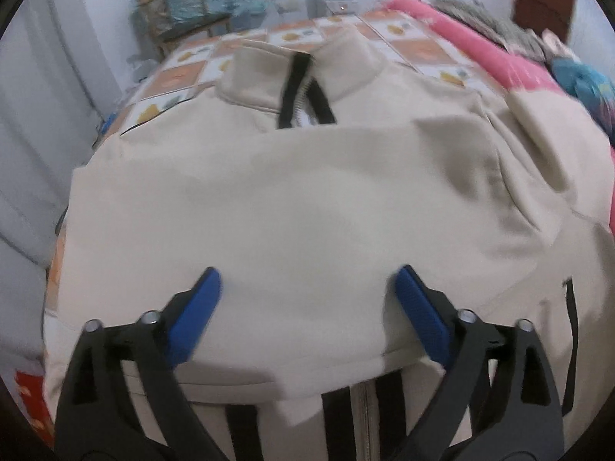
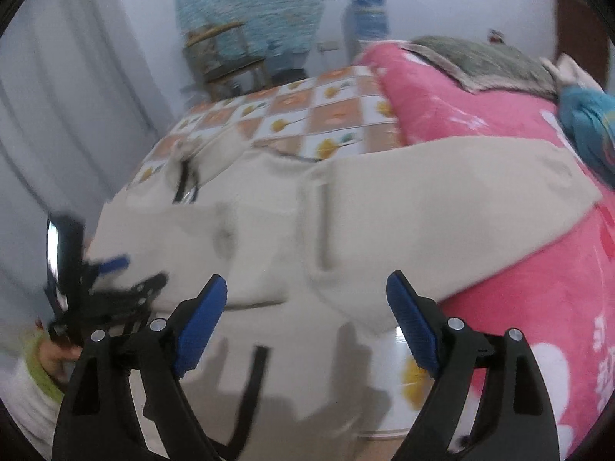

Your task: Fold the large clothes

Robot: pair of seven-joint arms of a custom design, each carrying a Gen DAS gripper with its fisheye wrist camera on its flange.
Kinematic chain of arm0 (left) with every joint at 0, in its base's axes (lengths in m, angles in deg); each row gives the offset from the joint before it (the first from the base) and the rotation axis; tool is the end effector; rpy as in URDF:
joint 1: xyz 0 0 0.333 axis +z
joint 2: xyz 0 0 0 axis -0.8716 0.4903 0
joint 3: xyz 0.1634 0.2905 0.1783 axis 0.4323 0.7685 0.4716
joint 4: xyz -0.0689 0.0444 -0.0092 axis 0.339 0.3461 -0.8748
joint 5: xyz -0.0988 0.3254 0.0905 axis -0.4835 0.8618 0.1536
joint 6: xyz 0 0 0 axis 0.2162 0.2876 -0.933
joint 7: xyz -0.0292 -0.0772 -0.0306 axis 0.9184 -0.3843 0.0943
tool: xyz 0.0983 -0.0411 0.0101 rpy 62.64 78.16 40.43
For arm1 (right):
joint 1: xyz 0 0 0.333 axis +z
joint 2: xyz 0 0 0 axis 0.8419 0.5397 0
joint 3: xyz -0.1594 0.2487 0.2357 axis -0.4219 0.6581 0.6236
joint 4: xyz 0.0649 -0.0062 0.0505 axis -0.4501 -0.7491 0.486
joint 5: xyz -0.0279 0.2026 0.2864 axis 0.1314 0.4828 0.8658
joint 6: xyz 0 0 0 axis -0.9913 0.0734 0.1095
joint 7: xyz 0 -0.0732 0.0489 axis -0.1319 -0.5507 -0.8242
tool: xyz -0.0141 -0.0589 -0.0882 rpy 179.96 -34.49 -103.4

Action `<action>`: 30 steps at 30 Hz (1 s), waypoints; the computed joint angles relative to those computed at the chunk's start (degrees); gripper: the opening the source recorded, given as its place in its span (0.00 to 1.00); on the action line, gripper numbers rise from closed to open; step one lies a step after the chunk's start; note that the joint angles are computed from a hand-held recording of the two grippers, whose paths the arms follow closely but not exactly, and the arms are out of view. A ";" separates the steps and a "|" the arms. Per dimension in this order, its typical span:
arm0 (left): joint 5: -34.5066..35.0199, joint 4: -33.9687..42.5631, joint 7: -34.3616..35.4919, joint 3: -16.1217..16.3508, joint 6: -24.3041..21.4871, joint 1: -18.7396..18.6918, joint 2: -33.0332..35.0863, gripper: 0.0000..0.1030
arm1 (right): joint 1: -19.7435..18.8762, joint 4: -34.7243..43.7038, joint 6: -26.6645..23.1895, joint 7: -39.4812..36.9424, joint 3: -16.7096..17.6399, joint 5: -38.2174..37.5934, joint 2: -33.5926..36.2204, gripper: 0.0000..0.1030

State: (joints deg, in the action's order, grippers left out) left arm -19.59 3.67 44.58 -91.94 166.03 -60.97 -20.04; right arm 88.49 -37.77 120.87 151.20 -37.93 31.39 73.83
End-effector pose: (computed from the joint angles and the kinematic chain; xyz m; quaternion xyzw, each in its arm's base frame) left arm 0.7862 -0.0819 0.5580 -0.4334 0.8538 -0.2513 0.1414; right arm 0.6059 0.3493 0.6458 -0.4792 0.8048 -0.2266 0.2669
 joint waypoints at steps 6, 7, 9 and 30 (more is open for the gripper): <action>-2.54 -2.99 2.17 -1.33 3.15 1.39 -0.75 0.92 | -5.51 -17.29 7.52 14.00 -1.82 -0.64 -11.00 0.80; -2.95 -3.71 2.71 -1.50 3.82 1.56 -1.02 0.92 | -6.87 -20.20 9.18 16.63 -1.91 -0.78 -12.66 0.80; -3.33 -3.60 2.97 -1.51 4.03 1.52 -0.87 0.92 | -9.43 -25.65 12.04 22.11 -2.15 -1.52 -15.73 0.80; -4.01 -3.70 3.29 -1.34 4.42 1.43 -0.82 0.92 | -26.41 -41.99 23.49 46.82 -2.86 -11.32 -21.73 0.47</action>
State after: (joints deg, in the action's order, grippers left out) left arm -23.59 -0.03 47.87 -93.28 170.45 -59.54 -20.86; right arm 62.08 -79.76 144.36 198.02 -40.79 20.07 52.11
